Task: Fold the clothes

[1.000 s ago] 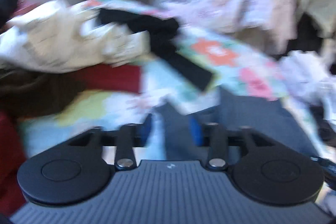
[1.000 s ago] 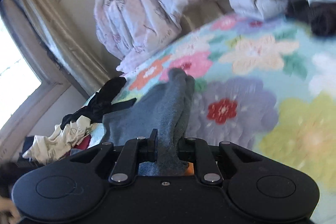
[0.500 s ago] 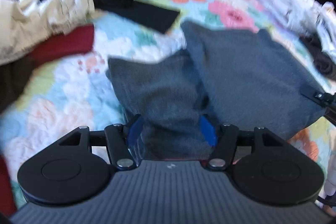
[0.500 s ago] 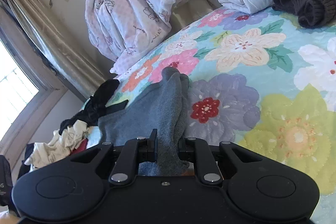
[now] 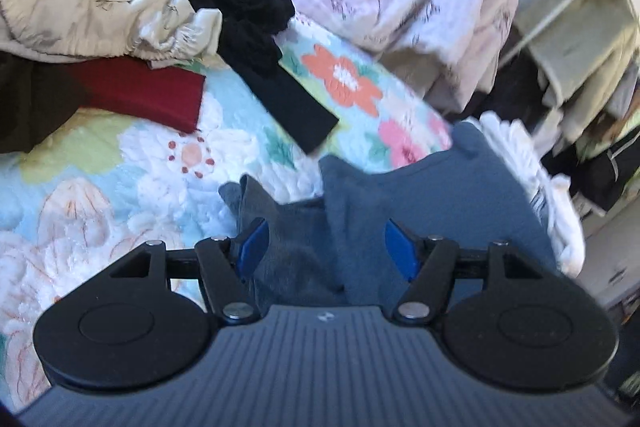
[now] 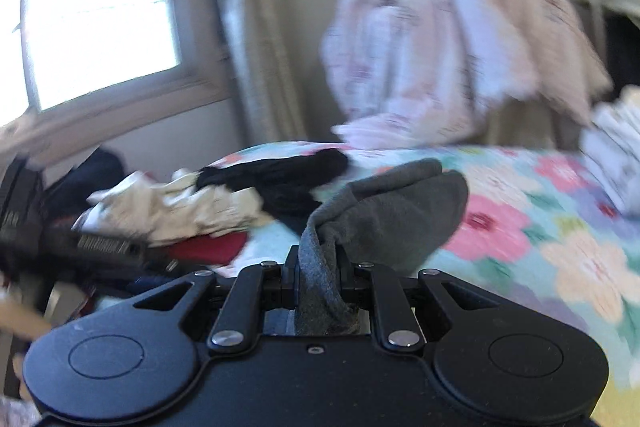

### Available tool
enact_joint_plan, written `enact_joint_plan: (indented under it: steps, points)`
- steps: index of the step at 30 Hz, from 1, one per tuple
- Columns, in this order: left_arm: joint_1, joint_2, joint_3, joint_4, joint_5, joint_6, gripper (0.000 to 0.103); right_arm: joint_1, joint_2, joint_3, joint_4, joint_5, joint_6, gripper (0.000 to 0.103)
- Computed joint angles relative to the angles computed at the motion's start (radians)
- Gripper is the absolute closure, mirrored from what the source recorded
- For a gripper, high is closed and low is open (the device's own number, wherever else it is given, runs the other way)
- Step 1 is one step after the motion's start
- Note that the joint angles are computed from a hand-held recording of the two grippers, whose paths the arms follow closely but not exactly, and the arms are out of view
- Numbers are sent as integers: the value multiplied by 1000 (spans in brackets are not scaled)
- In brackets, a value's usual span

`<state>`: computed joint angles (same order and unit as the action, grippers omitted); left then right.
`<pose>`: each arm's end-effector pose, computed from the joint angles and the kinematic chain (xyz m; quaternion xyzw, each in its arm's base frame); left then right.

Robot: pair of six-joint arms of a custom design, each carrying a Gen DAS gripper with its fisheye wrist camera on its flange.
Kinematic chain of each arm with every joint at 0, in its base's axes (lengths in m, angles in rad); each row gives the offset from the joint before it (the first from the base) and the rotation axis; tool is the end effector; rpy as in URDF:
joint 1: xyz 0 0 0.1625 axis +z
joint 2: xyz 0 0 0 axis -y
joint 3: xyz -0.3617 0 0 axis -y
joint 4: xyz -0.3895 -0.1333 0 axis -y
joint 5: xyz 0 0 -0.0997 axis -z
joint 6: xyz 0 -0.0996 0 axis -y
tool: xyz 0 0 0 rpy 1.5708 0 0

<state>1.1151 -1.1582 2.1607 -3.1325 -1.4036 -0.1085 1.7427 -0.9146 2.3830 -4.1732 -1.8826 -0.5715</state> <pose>-0.0816 -0.5071 0.1352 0.1427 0.9474 -0.2865 0.0005 0.1677 -0.3653 0.1119 0.2249 -0.8067 0.4940 0.2337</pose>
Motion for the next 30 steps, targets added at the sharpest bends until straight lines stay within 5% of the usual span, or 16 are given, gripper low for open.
enact_joint_plan:
  steps: [5,11,22,28,30]
  points:
    - [6,-6,-3,11,39,-5,39,79,110,-103,102,-59,-89,85]
    - [25,-9,-11,9,64,-30,39,89,242,-204,253,-123,-71,86]
    - [30,7,-40,42,47,31,33,83,245,-203,267,-73,4,85]
    - [0,63,-102,306,282,4,31,58,215,-165,366,-27,41,67]
    - [4,55,-97,290,268,1,30,53,132,-112,451,8,43,66]
